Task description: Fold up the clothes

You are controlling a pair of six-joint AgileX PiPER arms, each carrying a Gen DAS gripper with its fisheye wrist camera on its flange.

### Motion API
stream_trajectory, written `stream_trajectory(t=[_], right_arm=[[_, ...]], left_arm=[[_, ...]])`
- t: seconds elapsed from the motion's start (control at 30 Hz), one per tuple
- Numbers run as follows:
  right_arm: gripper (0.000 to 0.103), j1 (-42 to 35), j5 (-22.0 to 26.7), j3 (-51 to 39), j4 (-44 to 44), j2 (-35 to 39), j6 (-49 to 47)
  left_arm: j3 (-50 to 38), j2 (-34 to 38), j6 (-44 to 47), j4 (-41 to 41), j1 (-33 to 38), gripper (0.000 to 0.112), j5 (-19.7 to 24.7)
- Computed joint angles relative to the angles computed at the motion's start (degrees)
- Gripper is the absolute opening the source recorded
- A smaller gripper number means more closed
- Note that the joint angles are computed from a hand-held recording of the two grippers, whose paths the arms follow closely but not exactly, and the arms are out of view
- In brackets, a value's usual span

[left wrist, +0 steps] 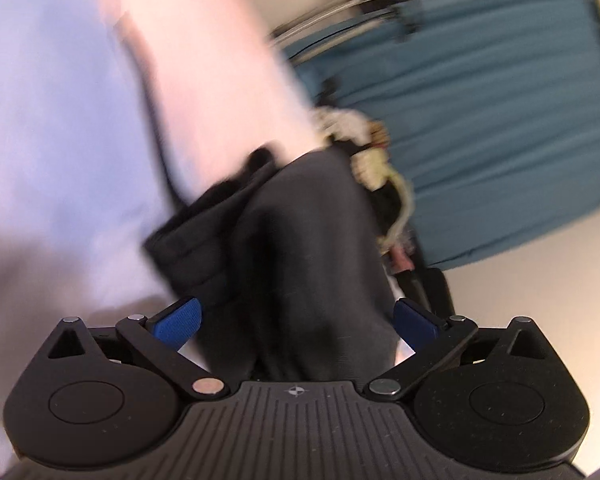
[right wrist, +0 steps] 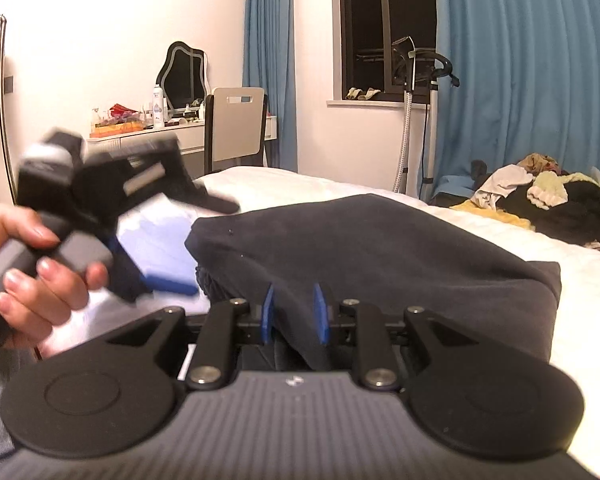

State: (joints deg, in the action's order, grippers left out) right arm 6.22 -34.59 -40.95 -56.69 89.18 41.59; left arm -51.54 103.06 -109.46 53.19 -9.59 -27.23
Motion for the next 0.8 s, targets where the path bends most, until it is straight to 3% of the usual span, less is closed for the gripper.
stream_trajectory(t=[0.2, 0.27, 0.43, 0.57, 0.6, 0.63, 0.67, 0.7, 0.73, 0.8], right_arm=[[0.024, 2.5, 3.1, -2.9, 8.8, 4.0, -4.5], [0.024, 3.7, 4.2, -4.9, 12.2, 6.6, -6.3], [0.023, 3.8, 8.7, -11.2, -1.7, 12.6, 10.4], [0.023, 1.8, 5.3, -9.9, -6.4, 10.9, 17.3], [0.023, 0.3, 2.8, -9.0, -6.5, 9.8, 19.1], [0.025, -1.5, 0.3, -7.8, -5.2, 8.6, 20.2], [0.029, -3.5, -1.5, -6.7, -2.9, 7.6, 21.0], [0.041, -5.4, -2.4, -6.0, -0.8, 6.7, 22.1], [0.053, -7.0, -2.2, -5.6, 1.4, 6.0, 23.1], [0.056, -9.2, 2.5, -6.3, 6.7, 5.5, 24.0]], left_arm=[[-3.6, 6.4, -0.9, -2.0, 0.6, 0.103, -4.4], [-6.5, 9.1, -1.7, -1.5, 0.0, 0.103, -3.7], [-10.2, 12.7, -0.8, -4.2, -0.9, 0.103, -2.6], [-10.4, 12.5, 2.6, -7.8, -1.6, 0.099, -1.4], [-10.7, 11.8, 3.3, -7.2, -2.2, 0.089, 0.9], [-11.0, 11.1, 4.0, -6.5, -2.7, 0.078, 3.4], [-11.1, 10.6, 4.4, -6.1, -2.9, 0.076, 4.8], [-10.9, 10.3, 5.0, -6.5, -2.9, 0.071, 5.0], [-10.6, 9.8, 6.8, -7.6, -3.0, 0.066, 5.2], [-10.6, 8.1, 14.3, -11.8, -4.7, 0.064, 8.2]])
